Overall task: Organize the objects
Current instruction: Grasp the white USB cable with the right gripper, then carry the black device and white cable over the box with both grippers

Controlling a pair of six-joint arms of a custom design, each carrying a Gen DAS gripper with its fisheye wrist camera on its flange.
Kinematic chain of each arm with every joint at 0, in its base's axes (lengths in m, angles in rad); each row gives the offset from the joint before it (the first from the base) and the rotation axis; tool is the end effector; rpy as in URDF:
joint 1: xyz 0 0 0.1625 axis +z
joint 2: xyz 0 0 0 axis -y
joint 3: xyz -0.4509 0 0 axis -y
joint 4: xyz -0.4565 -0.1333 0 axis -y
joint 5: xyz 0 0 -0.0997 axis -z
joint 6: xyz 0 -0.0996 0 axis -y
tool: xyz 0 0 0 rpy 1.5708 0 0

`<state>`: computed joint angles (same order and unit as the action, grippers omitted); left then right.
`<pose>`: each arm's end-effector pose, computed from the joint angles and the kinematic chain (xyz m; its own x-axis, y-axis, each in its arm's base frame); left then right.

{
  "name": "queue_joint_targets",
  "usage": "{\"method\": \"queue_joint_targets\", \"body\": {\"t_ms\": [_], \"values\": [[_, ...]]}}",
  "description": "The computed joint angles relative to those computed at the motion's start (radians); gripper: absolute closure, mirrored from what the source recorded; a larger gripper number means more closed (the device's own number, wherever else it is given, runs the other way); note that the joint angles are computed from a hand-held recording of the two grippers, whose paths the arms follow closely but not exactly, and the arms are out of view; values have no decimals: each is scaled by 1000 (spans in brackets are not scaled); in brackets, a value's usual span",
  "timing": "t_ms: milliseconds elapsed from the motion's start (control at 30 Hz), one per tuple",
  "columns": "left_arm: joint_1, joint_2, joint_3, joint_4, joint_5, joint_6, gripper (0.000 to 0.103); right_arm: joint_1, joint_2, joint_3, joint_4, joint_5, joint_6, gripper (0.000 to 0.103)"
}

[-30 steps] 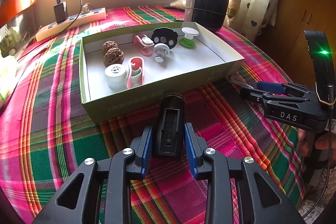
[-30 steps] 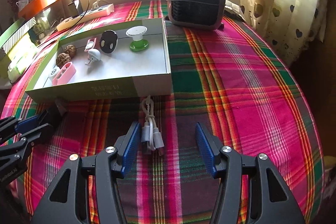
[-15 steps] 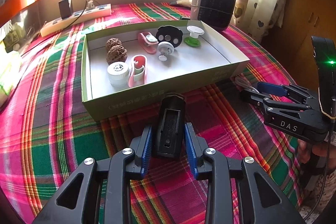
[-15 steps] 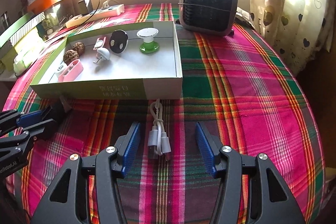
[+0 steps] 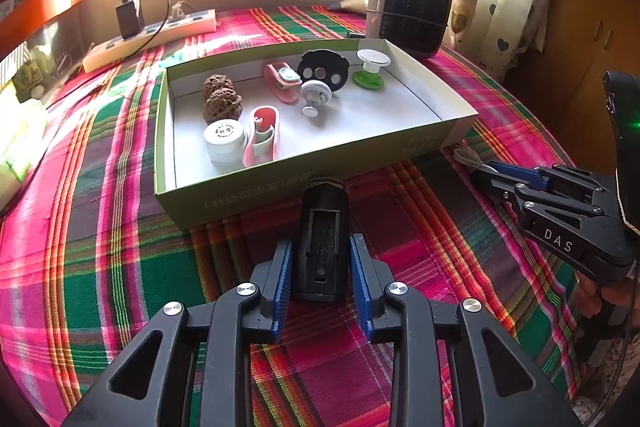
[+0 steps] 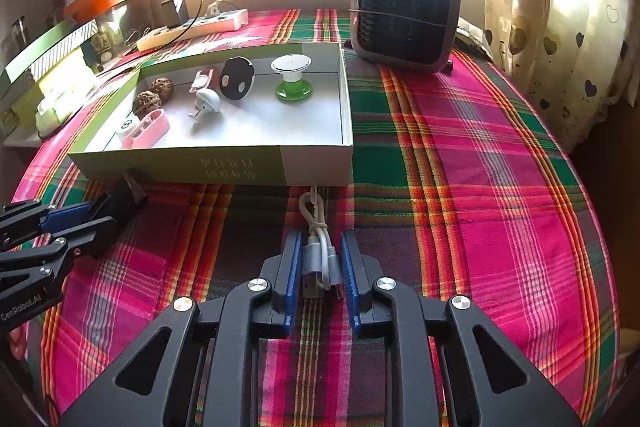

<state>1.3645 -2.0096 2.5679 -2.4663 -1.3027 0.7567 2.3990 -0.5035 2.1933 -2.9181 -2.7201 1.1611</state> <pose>0.0904 -0.3474 0.2712 -0.5666 0.7154 -0.4089 0.8008 0.5949 -0.0689 0.3388 -0.2534 -0.1451 -0.6568 0.3816 0.6504 -0.2297 0.7202 -0.6546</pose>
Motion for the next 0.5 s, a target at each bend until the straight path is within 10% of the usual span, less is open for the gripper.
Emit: {"method": "queue_joint_targets", "body": {"t_ms": [500], "values": [[-21,-30,19,-17,15,-11,78,18,23,5,-135,7,-100,83]]}}
